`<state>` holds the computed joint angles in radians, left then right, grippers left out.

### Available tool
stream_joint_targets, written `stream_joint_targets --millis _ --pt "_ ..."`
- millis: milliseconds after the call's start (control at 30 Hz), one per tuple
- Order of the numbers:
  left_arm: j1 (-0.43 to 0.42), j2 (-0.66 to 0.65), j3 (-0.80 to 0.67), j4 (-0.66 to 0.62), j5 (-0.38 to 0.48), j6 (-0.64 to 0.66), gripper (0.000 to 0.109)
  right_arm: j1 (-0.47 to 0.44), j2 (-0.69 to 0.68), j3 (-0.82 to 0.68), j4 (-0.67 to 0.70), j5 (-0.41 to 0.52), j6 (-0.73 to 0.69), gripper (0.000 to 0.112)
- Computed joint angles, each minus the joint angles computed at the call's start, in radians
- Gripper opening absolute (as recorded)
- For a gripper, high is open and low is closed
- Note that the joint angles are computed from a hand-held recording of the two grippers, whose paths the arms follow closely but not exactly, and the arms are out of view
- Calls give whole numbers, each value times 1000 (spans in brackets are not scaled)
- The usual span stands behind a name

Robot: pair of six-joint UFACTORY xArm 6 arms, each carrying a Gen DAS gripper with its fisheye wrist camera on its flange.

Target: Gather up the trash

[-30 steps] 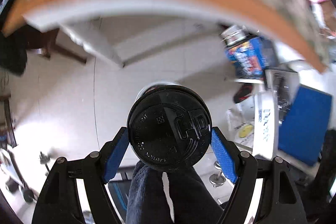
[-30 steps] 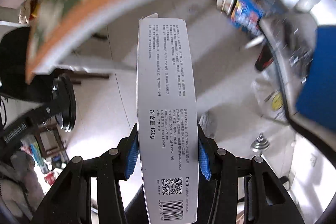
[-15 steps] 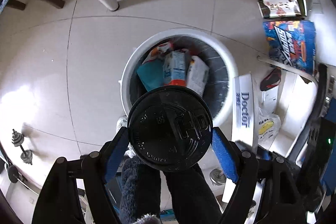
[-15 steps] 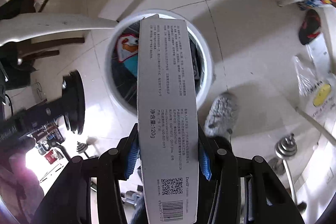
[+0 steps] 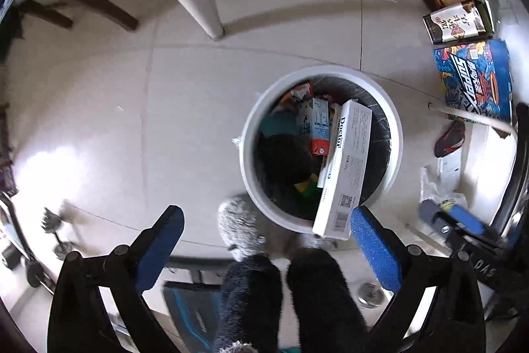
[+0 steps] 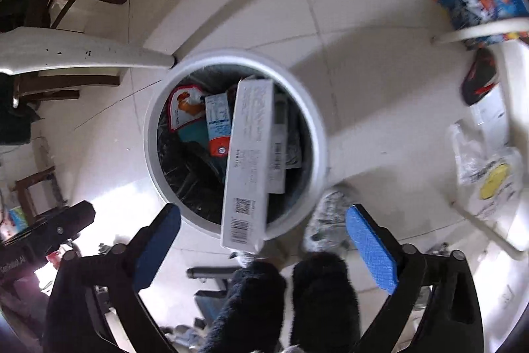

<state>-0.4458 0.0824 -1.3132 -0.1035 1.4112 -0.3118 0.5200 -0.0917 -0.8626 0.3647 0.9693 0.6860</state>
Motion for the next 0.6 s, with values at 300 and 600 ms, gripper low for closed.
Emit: stream_joint_targets --millis 300,600 --pt "-52 -95 -242 76 245 -20 103 6 -183 -189 -157 348 142 102" --pt "-81 134 -1053 65 715 -6 103 19 -89 -856 -184 848 224 102"
